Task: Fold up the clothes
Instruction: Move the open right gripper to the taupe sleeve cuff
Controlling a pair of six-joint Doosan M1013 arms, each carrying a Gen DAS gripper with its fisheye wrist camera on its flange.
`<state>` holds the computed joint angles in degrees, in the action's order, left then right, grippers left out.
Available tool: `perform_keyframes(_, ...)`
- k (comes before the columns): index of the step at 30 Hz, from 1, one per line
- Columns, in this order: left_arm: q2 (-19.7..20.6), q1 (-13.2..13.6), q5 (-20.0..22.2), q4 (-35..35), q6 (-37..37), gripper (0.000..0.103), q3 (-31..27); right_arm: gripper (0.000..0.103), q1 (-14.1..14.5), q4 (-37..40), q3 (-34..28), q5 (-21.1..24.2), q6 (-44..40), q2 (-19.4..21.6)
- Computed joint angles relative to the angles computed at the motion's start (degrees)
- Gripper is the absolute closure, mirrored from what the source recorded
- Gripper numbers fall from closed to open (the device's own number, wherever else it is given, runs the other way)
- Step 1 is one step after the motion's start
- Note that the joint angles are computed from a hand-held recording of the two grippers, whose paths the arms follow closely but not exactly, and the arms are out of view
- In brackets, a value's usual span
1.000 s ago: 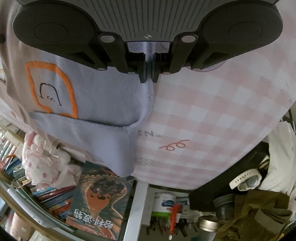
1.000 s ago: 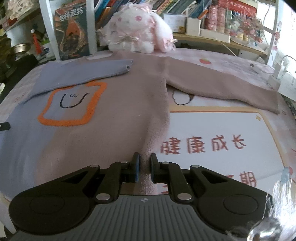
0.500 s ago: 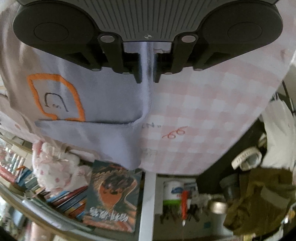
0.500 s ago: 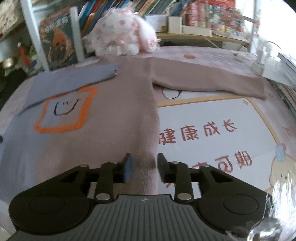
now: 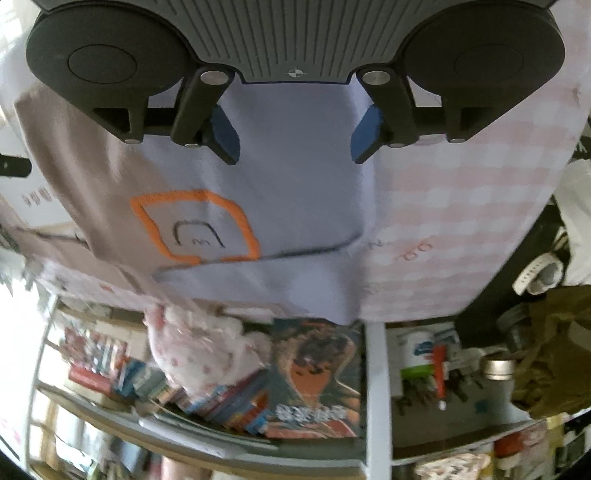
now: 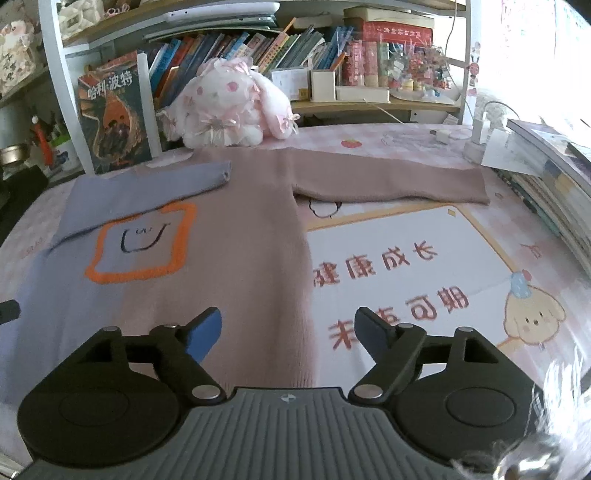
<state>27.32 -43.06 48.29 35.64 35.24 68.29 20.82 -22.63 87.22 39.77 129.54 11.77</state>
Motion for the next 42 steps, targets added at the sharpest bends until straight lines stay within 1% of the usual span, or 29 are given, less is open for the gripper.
perform_keyframes(6, -0.15, -0.14, -1.37, -3.85, 3.82, 0.028, 0.54, 0.021, 1.34, -3.34, 1.08, 2.90, 4.14, -1.02)
perform_keyframes(10, 0.17, -0.18, -2.50, -6.38, 6.58, 0.027, 0.21, 0.020, 1.96, -5.44, 1.97, 4.80, 6.49, -1.89)
perform_keyframes(14, 0.72, -0.31, -3.28, -8.10, 9.24, 0.027, -0.55, 0.020, 1.93, -7.10, 2.74, 5.92, 9.22, -2.57)
perform_keyframes(18, 1.43, -0.54, -3.26, -8.04, 9.60, 0.027, -1.67, 0.020, 1.37, -7.15, 3.16, 5.90, 9.50, -2.87)
perform_keyframes(23, 3.03, -0.96, -1.30, -7.58, 8.92, 0.027, -4.24, 0.020, 0.02, -6.20, 3.36, 4.52, 7.89, -2.88)
perform_keyframes(26, 4.47, -1.45, 0.86, -6.85, 7.78, 0.027, -6.56, 0.020, -1.45, -4.04, 3.18, 3.30, 5.46, -2.53)
perform_keyframes(31, 7.83, -2.59, 5.64, -5.83, 5.74, 0.027, -11.97, 0.020, -4.79, 1.52, 2.96, 0.46, -1.98, -1.79)
perform_keyframes(38, 14.58, -4.93, 14.40, -3.85, 3.92, 0.027, -23.83, 0.019, -11.48, 13.49, 1.23, -2.33, -16.73, 0.20)
perform_keyframes(42, 19.14, -6.07, 20.97, -3.35, 2.03, 0.027, -32.11, 0.019, -15.12, 20.54, -0.55, -2.70, -24.82, 2.07)
